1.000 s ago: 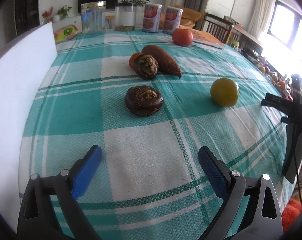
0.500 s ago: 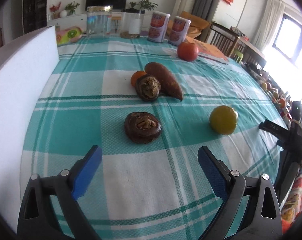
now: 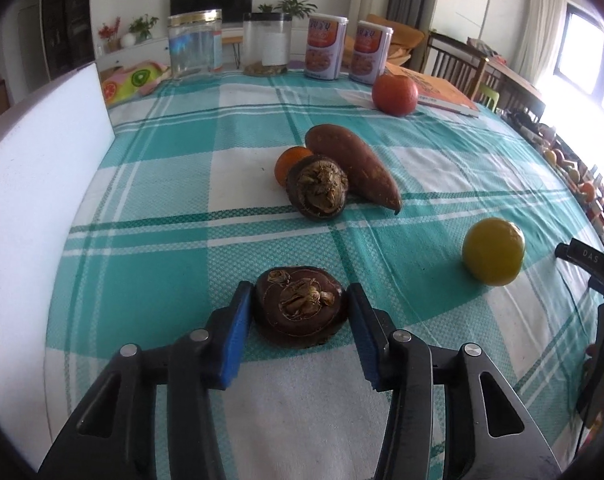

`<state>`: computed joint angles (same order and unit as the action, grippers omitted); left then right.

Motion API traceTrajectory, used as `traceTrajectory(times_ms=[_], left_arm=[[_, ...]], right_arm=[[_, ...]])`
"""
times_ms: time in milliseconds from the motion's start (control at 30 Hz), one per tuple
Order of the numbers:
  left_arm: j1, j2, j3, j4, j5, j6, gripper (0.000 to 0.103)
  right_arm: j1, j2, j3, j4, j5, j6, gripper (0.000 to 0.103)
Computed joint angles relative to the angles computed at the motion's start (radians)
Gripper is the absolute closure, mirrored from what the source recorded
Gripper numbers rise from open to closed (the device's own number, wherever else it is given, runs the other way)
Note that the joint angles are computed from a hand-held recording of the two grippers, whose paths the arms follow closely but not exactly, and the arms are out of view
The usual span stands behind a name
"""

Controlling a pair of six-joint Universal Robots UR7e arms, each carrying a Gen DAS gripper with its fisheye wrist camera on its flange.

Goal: Organize fruits
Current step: 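Move the left gripper to the brown round fruit and close on it, then carry the brown fruit over the white box and open the left gripper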

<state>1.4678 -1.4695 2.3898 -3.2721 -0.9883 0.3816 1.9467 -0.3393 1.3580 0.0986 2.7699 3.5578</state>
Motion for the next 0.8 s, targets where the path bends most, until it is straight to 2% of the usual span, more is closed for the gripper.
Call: traceTrajectory(times_ms=[167, 233, 267, 300, 333, 400, 433, 467, 500, 600, 667, 700, 767, 800], left_arm=[[0.002, -0.173, 0.077, 0.213, -0.084, -0.073, 0.054], [-0.005, -0.259, 0.105, 0.319, -0.113, -0.088, 0.054], [-0.008, -0.303, 0.119, 0.364, -0.130, -0.090, 0.054], [-0.013, -0.344, 0.134, 0.400, -0.139, -0.091, 0.054], [-0.016, -0.378, 0.145, 0.431, -0.146, -0.090, 0.054], [-0.019, -0.431, 0.158, 0.486, -0.160, -0.094, 0.054], [-0.023, -0.452, 0.162, 0.512, -0.165, -0.102, 0.054], [-0.026, -0.472, 0.163, 0.539, -0.173, -0.111, 0.054], [-0.030, -0.490, 0.164, 0.561, -0.182, -0.119, 0.054], [-0.053, -0.549, 0.168, 0.610, -0.191, -0.136, 0.054], [-0.063, -0.592, 0.169, 0.643, -0.199, -0.137, 0.054], [-0.064, -0.608, 0.171, 0.648, -0.199, -0.128, 0.054], [-0.067, -0.632, 0.180, 0.651, -0.183, -0.109, 0.054], [-0.055, -0.637, 0.174, 0.666, -0.190, -0.108, 0.054]], right_arm=[[0.000, 0.003, -0.006, 0.008, 0.002, 0.012, 0.000], [-0.005, -0.039, 0.060, -0.102, -0.045, -0.070, 0.002], [0.009, -0.081, 0.128, -0.207, -0.095, -0.118, 0.013], [0.032, -0.127, 0.199, -0.311, -0.179, -0.162, 0.017], [0.054, -0.163, 0.255, -0.398, -0.283, -0.235, 0.017], [0.087, -0.167, 0.284, -0.445, -0.493, -0.369, 0.008], [0.087, -0.148, 0.260, -0.406, -0.587, -0.399, 0.005], [0.091, -0.110, 0.198, -0.326, -0.639, -0.405, 0.005], [0.098, -0.067, 0.128, -0.247, -0.650, -0.403, 0.005], [0.104, 0.066, -0.079, -0.046, -0.601, -0.374, 0.008], [0.084, 0.111, -0.147, 0.031, -0.616, -0.336, 0.028], [0.081, 0.122, -0.165, 0.041, -0.619, -0.328, 0.031], [0.078, 0.116, -0.153, 0.025, -0.634, -0.337, 0.051], [0.077, 0.110, -0.145, 0.024, -0.636, -0.319, 0.051]])
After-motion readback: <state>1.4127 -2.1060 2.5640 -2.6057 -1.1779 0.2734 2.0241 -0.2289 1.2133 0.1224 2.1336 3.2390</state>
